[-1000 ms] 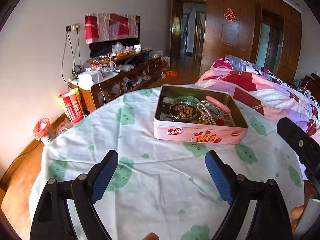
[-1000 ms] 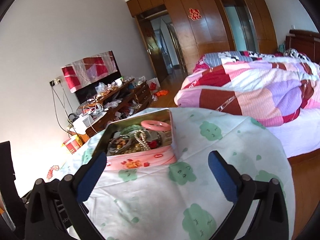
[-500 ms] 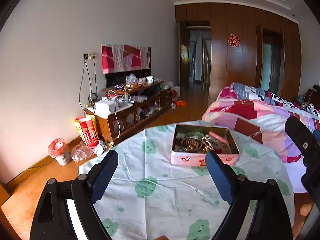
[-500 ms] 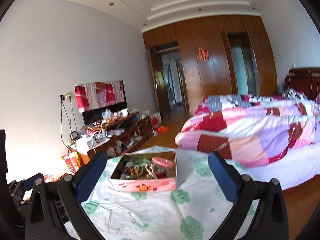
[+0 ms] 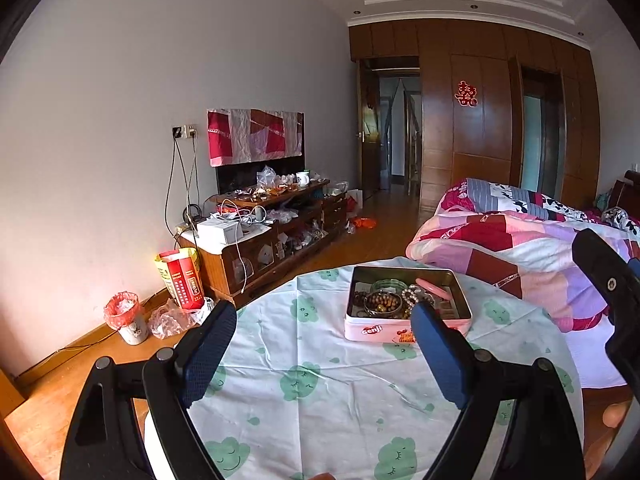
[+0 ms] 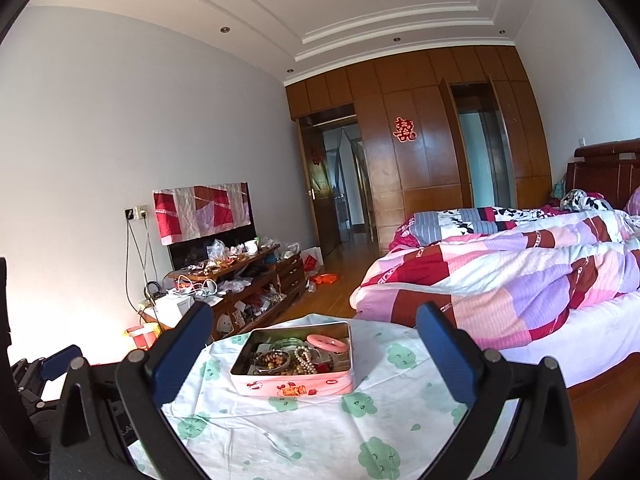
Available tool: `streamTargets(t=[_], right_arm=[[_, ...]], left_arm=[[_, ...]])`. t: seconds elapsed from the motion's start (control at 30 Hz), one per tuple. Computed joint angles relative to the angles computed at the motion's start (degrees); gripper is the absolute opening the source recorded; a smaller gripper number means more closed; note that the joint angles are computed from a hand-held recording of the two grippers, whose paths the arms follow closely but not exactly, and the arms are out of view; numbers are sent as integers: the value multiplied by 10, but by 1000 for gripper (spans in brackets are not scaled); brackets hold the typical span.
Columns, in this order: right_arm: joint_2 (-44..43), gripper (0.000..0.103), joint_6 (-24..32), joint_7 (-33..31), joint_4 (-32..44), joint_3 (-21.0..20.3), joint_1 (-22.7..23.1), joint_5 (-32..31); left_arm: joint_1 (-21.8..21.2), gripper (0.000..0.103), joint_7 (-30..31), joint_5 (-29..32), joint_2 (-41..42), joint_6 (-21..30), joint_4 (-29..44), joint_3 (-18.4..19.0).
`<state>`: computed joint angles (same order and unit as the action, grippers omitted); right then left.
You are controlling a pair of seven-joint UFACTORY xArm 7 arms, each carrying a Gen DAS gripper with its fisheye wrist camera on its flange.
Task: Organize jewelry
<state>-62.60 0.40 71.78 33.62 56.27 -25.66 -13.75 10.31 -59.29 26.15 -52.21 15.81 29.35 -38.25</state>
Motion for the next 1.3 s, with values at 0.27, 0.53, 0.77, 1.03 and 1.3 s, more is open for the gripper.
streamTargets(t=[0.27,0.53,0.77,1.03,1.3], right_arm=[[-2,103,-1,5,-6,-2,3,2],[3,103,2,10,-8,-4,8,1],[5,103,-1,10,-8,-5,6,-1],[5,103,0,12,-8,-4,7,-1],[1,103,1,14,-8,-3,6,0]], left_arm=[[0,89,-3,2,-2,2,-1,-2],[-1,89,-6,3,-5,1,-1,-3],[-4,89,-7,1,-7,4,-1,-4],[-5,89,-8,0,-12,5,-2,3],[-1,89,-9,-1,-16,6,-2,1]])
